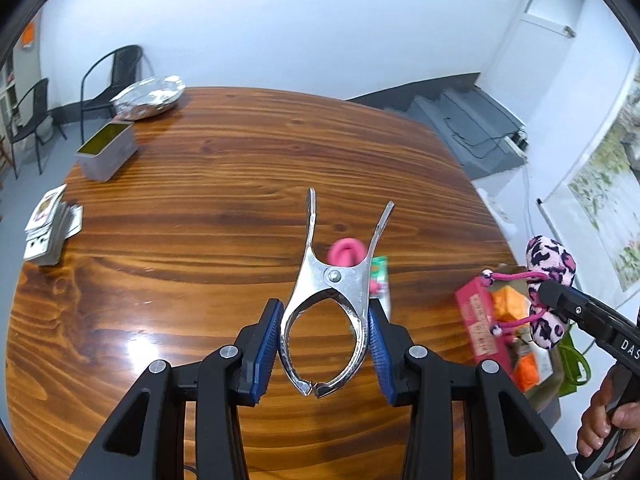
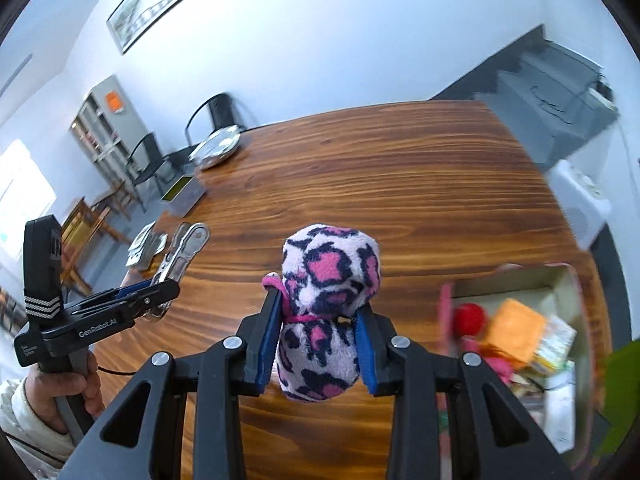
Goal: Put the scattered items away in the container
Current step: 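Carry the plush and metal clip over the tin box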
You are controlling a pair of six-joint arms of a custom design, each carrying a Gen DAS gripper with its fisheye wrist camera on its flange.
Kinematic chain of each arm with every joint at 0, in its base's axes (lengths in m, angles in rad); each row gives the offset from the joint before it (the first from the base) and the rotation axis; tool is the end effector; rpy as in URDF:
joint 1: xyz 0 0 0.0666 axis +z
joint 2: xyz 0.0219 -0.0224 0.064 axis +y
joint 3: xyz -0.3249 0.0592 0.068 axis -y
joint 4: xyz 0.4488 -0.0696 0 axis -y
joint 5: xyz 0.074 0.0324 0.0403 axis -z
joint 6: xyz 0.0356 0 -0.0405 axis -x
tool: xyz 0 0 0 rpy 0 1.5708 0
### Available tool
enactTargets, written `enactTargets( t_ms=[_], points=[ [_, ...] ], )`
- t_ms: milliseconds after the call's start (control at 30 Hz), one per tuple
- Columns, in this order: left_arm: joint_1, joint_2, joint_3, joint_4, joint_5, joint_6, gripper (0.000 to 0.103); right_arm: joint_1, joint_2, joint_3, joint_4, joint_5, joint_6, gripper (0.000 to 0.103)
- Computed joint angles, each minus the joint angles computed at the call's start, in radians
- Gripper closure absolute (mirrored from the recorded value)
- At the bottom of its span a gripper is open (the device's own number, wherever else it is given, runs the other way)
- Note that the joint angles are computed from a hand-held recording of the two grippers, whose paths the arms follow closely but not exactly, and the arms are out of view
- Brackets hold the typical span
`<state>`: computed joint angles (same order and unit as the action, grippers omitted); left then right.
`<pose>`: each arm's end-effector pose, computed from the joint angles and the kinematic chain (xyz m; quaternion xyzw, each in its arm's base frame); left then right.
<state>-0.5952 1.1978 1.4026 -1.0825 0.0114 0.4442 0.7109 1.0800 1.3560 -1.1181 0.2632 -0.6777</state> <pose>0.3938 -0.2676 0.4648 0.0729 0.9377 -0.1733 0.2921 0.3341 0.2749 0.4905 0.0314 0.9269 0.1318 0.3499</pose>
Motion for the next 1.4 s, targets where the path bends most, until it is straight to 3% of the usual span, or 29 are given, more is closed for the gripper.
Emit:
enactTargets(
  t_ms=[600,1167,1400],
  points=[
    [-0.206,0.255,0.293,0.017,0.016,-0.014,0.06,-0.118,-0.307,-0.194,-0.122,0.047,-0.06,0.066],
    [-0.308,0.466,0.56,0.022,0.04,-0.079,0.06,-0.199,-0.397,-0.269,-0.137,-0.047,-0.001,0.066],
    [-0.281,0.439,0.505,-0.001,-0.016,-0.007,0.06,-0.221,-0.397,-0.298,-0.142,-0.123,-0.008,0.057]
  ],
)
